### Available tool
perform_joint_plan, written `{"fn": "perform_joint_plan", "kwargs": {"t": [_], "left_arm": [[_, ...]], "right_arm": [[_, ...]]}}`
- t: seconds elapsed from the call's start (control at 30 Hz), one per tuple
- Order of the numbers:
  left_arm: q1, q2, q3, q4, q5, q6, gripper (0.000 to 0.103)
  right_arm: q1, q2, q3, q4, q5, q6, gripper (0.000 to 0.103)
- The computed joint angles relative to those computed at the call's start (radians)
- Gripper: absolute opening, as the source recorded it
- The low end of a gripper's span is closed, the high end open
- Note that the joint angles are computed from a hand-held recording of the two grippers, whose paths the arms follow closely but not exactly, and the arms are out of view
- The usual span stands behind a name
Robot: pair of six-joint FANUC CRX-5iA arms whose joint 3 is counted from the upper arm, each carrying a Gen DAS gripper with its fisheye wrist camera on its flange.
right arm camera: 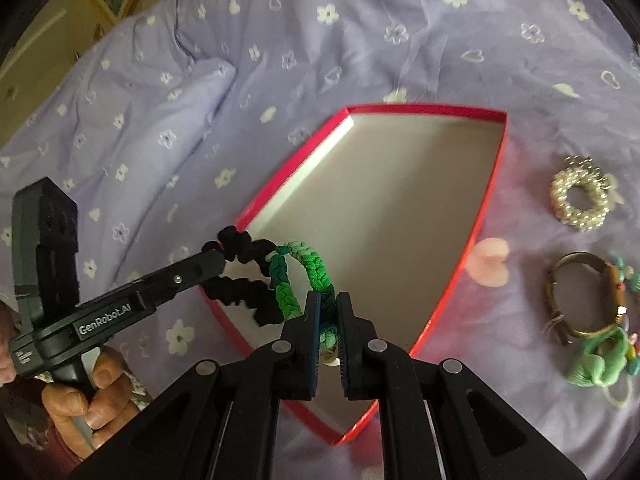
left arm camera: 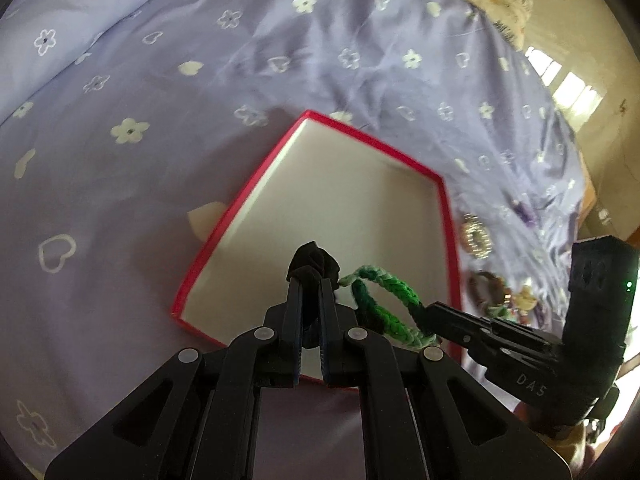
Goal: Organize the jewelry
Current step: 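Carry the scrunchie and bracelet with both tools over the red box, then lower both items into the box and open both tools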
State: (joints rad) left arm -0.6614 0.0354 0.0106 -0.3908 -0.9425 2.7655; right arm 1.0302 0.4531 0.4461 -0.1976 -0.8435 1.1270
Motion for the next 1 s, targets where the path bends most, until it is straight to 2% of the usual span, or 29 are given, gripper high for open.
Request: {"fn": "perform_joint_plan", "kwargs": {"t": [0.17, 0.3, 0.37, 0.43, 0.47, 0.53, 0.57, 0.77, 0.87, 1.0], "left_arm": [[0.017, 0.026, 0.001, 0.016, -0.037, -0.015, 0.006], [0.022, 0.038, 0.001, 0.027, -0.054, -0.022, 0.01], [0.025, 0.042, 0.003, 0.033, -0.06, -0.026, 0.022], [0.021, 0.042, 0.006, 0.031, -0.066, -0.023, 0.025], [0.018, 0.044, 0.013, 0.026, -0.076, -0.022, 0.032], [0.007, 0.046, 0.028, 0.01, -0.096, -0.012, 0.045], [0.0, 0.047, 0.038, -0.002, -0.109, -0.006, 0.049], [-0.029, 0.038, 0.07, -0.037, -0.141, 0.013, 0.049], [-0.045, 0.043, 0.09, -0.047, -0.154, 0.015, 0.049], [-0.063, 0.062, 0.124, -0.051, -0.165, 0.006, 0.049]], "right_arm": [[0.004, 0.036, 0.037, 0.031, -0.052, -0.004, 0.008], [0.014, 0.045, 0.049, 0.06, -0.07, -0.003, 0.013], [0.019, 0.047, 0.051, 0.072, -0.075, -0.002, 0.014], [0.019, 0.048, 0.053, 0.07, -0.075, -0.002, 0.017], [0.018, 0.044, 0.051, 0.064, -0.071, 0.0, 0.019], [0.021, 0.032, 0.035, 0.072, -0.057, -0.008, 0.032], [0.022, 0.023, 0.022, 0.075, -0.045, -0.011, 0.034], [0.018, -0.055, -0.078, 0.091, 0.034, -0.055, 0.035], [0.012, -0.108, -0.149, 0.101, 0.082, -0.089, 0.041], [0.005, -0.169, -0.234, 0.139, 0.122, -0.148, 0.041]]}}
